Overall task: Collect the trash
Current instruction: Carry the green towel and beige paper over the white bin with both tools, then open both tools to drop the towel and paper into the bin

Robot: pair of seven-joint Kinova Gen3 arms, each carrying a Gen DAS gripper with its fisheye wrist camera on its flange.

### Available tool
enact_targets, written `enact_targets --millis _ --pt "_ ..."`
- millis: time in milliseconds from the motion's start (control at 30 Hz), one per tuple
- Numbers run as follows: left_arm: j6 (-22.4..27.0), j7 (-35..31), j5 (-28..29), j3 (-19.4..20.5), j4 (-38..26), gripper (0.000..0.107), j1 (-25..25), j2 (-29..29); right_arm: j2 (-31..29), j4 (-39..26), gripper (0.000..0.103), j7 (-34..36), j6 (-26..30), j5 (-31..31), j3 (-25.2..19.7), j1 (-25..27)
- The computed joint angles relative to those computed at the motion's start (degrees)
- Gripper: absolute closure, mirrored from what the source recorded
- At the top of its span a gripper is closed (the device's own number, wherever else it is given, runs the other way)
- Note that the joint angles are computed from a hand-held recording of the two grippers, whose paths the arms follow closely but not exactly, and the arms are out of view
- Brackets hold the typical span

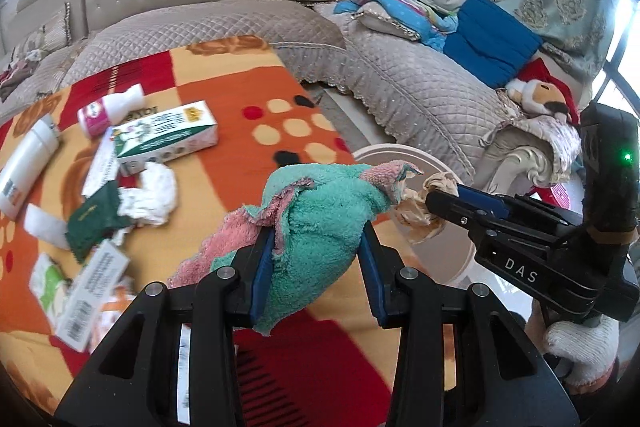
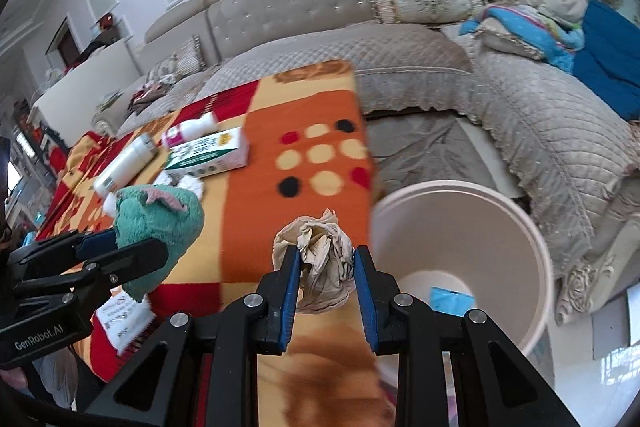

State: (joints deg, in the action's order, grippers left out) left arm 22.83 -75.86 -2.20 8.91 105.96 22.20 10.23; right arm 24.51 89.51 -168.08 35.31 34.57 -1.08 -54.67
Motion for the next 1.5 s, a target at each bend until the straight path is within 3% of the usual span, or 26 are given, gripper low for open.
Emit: enact_targets --millis 333,800,1033,1267,1333,1500 --pt "1.7 8.3 -5.4 -1.1 -6.1 0.07 8.1 5.4 -5.0 7.8 0.077 -7.7 2.3 5.0 -0.2 0.8" --pt "5.9 11.3 -6.9 -2.1 -15.2 0.07 13.7 13.6 -7.1 14.8 0.077 -13.1 0.7 6.2 -2.9 6.6" --pt "6.6 10.8 -6.1 -1.9 -17.0 0.07 13.6 15.6 -6.8 16.3 0.077 -14.0 -1.4 6.1 -2.6 7.6" --pt "5.3 6.7 -1.6 0.7 -17.1 0.065 10.5 16.9 -5.9 16.1 0.077 -14.3 -1.7 5.4 -1.8 7.7" --pt "5.6 5.4 -0.3 1.2 -17.3 0.063 9.7 17.1 -5.6 16.0 0.063 -13.7 -1.7 4.3 -1.9 8.3" --pt "5.2 2.7 2.4 2.1 -17.0 0.059 8.3 17.1 -5.3 16.0 0.062 -12.5 -2.2 2.8 -1.7 8.5"
